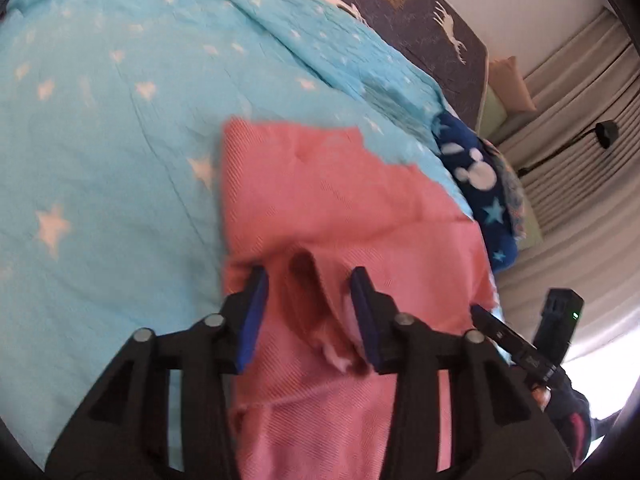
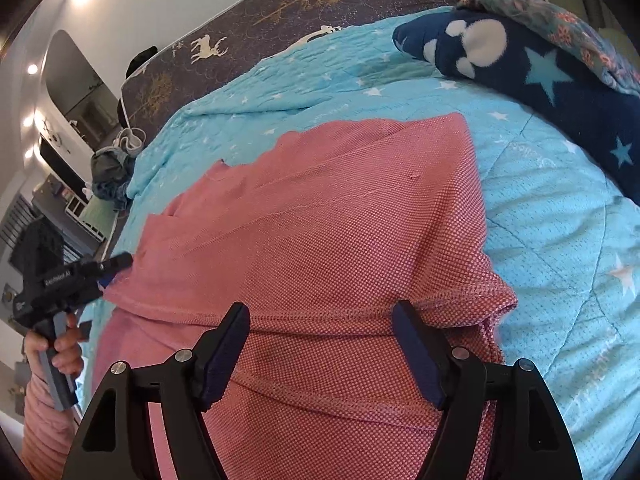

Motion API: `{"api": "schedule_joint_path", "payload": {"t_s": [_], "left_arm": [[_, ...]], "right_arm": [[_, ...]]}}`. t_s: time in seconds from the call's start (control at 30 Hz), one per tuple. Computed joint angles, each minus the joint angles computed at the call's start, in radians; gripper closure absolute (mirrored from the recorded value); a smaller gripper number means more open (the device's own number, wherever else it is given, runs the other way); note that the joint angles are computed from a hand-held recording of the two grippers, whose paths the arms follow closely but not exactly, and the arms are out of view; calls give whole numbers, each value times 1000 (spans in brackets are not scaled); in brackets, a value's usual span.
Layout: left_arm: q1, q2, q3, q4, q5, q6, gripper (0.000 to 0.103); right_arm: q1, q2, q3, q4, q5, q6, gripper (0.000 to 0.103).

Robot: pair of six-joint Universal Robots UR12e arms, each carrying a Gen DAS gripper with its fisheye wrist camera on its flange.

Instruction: Fold small clothes

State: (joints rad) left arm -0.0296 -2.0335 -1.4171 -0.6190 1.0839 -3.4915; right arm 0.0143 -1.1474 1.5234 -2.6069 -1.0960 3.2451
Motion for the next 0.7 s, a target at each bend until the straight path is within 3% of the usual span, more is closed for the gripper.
{"api": "schedule_joint_path", "payload": {"t_s": [0.1,0.13,0.17,0.23,0.33,0.37,0.43,0.5,0.57,0.63,0.7], "left_arm": [[-5,-10,5,30,-26,6,62],[-7,-16,14,33,-32,4,72],[-10,-26,30,34,-34,3,101],[-18,-31,41,73,8,-16,101],[-25,-5,6,272,4,-15,101],[-30,8,-6,320,11,5,101],[-50,43,-29,364,99,94,100],[-65,58,-44,353,207,158,99],[-68,54,-38,283,289,168,99],[-60,47,-34,185,342,119,99],[-48,50,-52,150,343,60,99]], "right_arm": [[-4,2,4,-15,15,9,26],[-4,2,7,-21,15,9,26],[-3,2,8,-25,15,8,26],[-2,1,11,-33,11,6,26],[-5,1,16,-45,21,7,26],[-8,2,17,-50,30,11,26],[-13,3,20,-57,47,19,25],[-14,4,23,-66,54,24,25],[-15,3,26,-75,55,26,25],[-15,3,29,-81,58,29,25],[-16,2,31,-84,62,31,25]]}}
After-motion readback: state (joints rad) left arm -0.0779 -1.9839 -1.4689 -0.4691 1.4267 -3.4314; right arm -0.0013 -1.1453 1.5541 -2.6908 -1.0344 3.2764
